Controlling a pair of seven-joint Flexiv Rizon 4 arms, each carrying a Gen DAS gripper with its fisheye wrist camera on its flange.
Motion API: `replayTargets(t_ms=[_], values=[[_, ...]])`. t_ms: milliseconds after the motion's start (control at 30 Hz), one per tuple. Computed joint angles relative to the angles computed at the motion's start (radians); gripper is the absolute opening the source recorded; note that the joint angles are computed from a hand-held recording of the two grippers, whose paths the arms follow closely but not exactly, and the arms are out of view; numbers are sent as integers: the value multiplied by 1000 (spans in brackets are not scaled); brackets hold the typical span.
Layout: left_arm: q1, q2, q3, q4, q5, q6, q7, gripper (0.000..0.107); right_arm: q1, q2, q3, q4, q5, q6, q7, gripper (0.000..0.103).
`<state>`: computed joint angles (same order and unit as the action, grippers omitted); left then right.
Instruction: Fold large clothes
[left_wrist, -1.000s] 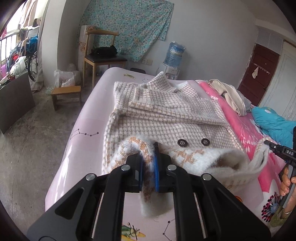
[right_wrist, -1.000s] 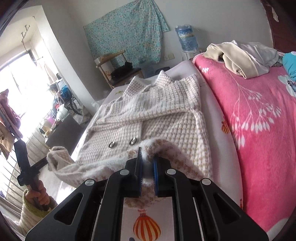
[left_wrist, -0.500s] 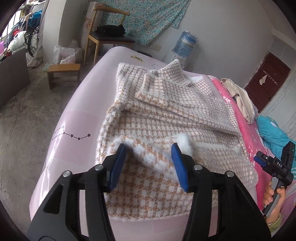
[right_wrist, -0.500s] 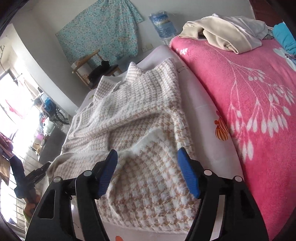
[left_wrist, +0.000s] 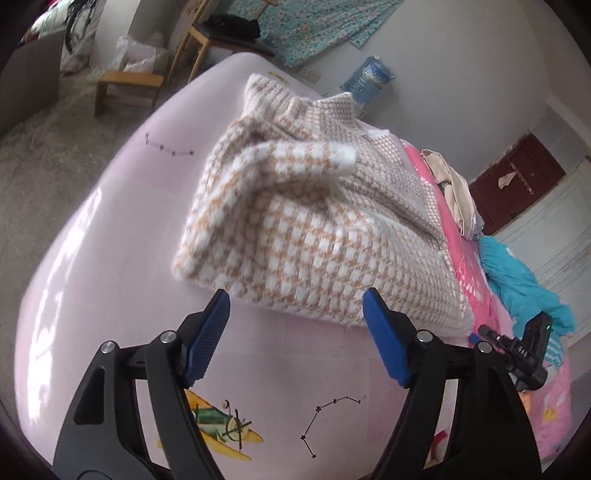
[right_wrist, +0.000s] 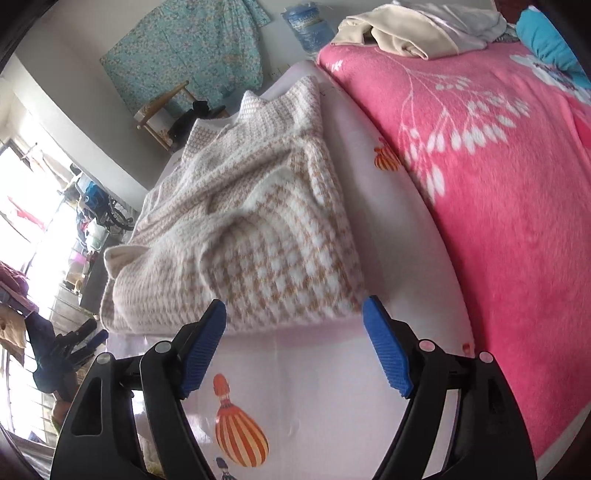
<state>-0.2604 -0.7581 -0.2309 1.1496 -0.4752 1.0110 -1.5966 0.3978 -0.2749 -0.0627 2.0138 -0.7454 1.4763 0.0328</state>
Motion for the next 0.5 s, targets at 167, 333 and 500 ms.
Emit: replayTargets(t_ms=[167,333,500], values=[[38,-50,-82,16,-137,108,-33,71,80,-24,-151,3,-142,44,213,75],[-12,-119,-19,-85,-104,150,-134,64,120,-81,-284,-78,-399,44,493,75],[-113,-206,201,-310,98,30,-389,42,111,-144,-186,-211,-324,-236,368,58]])
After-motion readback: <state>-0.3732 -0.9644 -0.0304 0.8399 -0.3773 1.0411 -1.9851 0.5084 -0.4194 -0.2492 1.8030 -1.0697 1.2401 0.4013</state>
